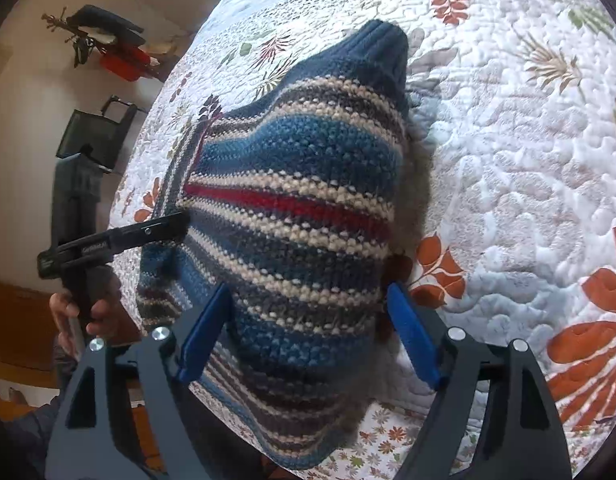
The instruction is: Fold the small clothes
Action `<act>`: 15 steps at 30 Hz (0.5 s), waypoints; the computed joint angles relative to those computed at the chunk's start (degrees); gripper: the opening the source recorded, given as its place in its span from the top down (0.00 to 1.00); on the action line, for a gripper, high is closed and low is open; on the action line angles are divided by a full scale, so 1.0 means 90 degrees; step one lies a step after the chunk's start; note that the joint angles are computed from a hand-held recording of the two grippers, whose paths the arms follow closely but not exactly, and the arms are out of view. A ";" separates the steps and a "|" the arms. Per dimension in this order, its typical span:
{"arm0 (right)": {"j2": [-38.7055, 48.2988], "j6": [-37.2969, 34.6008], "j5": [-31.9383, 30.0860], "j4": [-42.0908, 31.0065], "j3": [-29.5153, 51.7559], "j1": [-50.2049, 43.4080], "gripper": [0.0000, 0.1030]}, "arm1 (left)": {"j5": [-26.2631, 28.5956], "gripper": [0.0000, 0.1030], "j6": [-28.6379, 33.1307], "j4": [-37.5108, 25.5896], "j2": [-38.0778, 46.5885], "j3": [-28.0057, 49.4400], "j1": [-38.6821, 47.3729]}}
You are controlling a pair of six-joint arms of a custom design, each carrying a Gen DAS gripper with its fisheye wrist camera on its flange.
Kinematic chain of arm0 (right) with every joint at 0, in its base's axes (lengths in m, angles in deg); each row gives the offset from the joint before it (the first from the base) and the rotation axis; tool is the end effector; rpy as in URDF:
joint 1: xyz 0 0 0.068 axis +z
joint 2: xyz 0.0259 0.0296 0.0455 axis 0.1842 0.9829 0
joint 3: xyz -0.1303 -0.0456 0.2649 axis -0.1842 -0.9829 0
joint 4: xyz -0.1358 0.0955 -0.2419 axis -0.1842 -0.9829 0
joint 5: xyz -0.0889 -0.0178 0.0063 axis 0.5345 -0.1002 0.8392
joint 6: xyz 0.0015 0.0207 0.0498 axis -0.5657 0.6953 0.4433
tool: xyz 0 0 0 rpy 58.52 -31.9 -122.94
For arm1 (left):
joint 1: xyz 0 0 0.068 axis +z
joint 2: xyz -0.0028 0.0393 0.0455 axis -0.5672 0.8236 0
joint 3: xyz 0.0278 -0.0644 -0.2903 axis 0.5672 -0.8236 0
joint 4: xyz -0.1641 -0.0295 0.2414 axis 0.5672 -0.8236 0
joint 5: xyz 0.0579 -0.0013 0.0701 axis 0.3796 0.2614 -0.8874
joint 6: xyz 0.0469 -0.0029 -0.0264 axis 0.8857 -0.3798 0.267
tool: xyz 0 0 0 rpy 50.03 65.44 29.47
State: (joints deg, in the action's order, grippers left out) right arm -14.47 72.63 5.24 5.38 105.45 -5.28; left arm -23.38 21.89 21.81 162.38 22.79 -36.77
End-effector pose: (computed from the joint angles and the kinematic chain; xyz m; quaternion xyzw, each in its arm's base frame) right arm 0.1272 -0.0176 0.2251 0.1130 0.9587 0.2539 0.0597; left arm 0.2159 -0.0268 0.2045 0.1703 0.9479 -0.2669 0.0348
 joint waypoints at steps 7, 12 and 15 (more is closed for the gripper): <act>0.0002 -0.0158 -0.0323 -0.0056 -0.0121 0.0059 0.18 | 0.0655 0.13 0.1004 -0.0518 0.0517 -0.0001 0.0576; 0.0511 -0.0132 -0.0754 0.0430 -0.0447 -0.0042 0.14 | 0.0789 0.10 0.0991 -0.0357 0.0683 -0.0099 0.0429; 0.0924 -0.0192 -0.1128 0.0682 -0.0697 -0.0259 0.14 | 0.0816 0.10 0.0848 -0.0212 0.0704 -0.0132 0.0171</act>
State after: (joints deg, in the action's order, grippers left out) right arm -6.16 70.90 -4.90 11.52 99.18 -7.61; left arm -16.03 29.51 19.90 168.72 21.60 -35.23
